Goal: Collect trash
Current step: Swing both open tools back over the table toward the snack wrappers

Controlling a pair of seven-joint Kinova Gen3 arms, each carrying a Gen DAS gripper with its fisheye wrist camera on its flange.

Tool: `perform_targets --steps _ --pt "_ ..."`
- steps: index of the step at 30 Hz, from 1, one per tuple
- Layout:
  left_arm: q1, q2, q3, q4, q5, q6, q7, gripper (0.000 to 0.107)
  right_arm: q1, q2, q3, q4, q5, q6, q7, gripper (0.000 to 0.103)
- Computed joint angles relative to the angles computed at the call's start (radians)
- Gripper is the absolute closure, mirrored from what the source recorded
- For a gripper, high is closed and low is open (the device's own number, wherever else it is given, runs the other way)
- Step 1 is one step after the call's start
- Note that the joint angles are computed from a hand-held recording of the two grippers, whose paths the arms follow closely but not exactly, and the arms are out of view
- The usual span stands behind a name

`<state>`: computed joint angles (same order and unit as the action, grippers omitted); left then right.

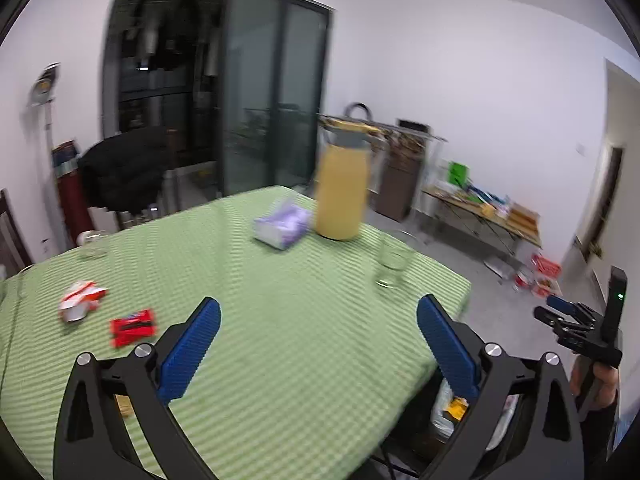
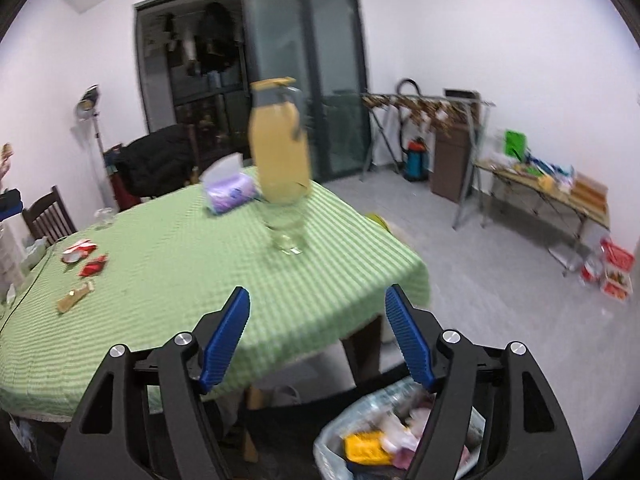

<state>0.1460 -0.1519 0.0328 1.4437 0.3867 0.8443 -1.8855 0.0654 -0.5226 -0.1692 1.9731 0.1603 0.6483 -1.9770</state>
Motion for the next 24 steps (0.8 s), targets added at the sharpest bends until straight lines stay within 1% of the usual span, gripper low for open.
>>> perform_targets --steps 3,7,9,11,13,15,17,21,24 --pt "-0.035 -0.021 -0.06 0.005 0.022 0.005 -0.024 0.012 -0.011 0.03 -0.043 -0.039 0.006 -0.011 -0.001 0.031" --pt "-0.096 -0.023 -0.103 -0.012 0.006 0.016 -0.012 0.012 -0.037 0.081 -0.091 -0.085 0.025 -0.025 -0.001 0.031" --pt "-0.122 -0.027 -0.119 -0.012 -0.001 0.012 -0.009 0.012 -0.057 0.111 -0.105 -0.099 0.032 -0.051 -0.003 0.031" --pt "-0.145 -0.024 -0.162 -0.008 0.025 0.01 -0.042 0.012 -0.069 0.14 -0.12 -0.116 0.044 -0.064 -0.011 0.031" --pt "-0.172 -0.015 -0.19 -0.001 0.048 0.006 -0.067 0.012 -0.085 0.185 -0.143 -0.146 0.063 -0.068 -0.023 0.031" --pt "-0.204 0.005 -0.219 0.006 0.079 0.005 -0.093 0.012 -0.098 0.232 -0.178 -0.177 0.104 -0.059 -0.049 0.031" --pt "-0.247 0.043 -0.228 -0.001 0.084 0.028 -0.084 0.012 -0.121 0.288 -0.21 -0.215 0.152 -0.047 -0.074 0.031" --pt "-0.33 0.138 -0.213 -0.043 0.065 0.086 -0.042 0.012 -0.17 0.398 -0.258 -0.304 0.247 -0.009 -0.137 0.031" --pt "-0.393 0.198 -0.203 -0.056 0.076 0.085 -0.033 0.012 -0.23 0.489 -0.275 -0.385 0.313 0.026 -0.166 0.031"
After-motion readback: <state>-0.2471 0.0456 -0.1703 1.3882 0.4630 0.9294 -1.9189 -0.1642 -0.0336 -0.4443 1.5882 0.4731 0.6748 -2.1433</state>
